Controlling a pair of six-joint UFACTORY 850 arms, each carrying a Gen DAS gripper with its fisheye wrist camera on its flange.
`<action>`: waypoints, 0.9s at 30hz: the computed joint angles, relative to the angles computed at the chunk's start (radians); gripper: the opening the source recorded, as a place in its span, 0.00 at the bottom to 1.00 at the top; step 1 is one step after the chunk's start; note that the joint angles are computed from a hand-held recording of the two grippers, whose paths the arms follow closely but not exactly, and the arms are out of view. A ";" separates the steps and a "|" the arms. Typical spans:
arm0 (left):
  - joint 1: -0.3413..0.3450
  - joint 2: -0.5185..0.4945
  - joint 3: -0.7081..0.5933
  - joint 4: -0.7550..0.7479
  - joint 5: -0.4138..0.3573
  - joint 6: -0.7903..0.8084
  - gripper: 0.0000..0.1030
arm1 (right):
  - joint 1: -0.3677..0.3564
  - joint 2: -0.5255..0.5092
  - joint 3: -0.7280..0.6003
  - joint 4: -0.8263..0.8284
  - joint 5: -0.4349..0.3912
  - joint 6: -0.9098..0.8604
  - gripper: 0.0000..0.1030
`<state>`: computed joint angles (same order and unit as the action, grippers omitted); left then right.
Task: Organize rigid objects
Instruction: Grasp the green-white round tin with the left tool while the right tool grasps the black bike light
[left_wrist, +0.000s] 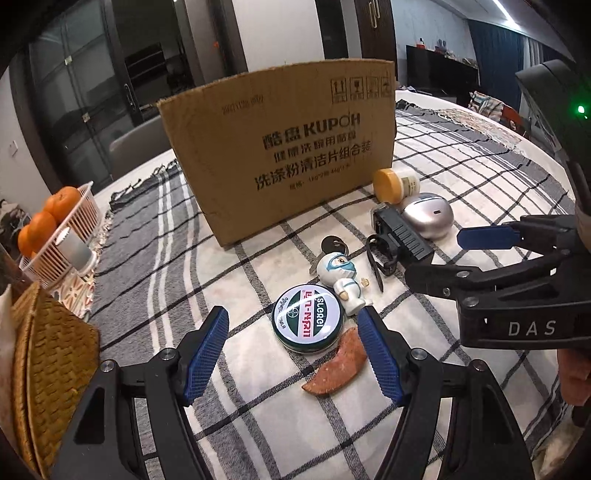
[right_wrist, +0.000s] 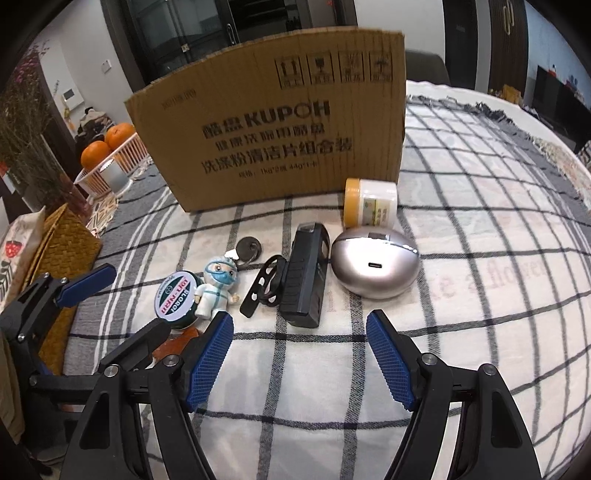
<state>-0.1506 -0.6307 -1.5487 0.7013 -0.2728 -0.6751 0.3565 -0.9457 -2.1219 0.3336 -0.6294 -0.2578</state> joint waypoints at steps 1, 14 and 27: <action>0.002 -0.005 -0.005 -0.028 0.001 0.025 0.70 | -0.001 -0.011 -0.017 -0.003 -0.013 0.007 0.73; 0.017 -0.042 -0.044 -0.240 -0.011 0.214 0.70 | 0.001 -0.073 -0.110 -0.032 -0.052 0.020 0.63; 0.027 -0.066 -0.070 -0.285 -0.017 0.267 0.70 | 0.003 -0.121 -0.181 -0.082 -0.091 0.060 0.52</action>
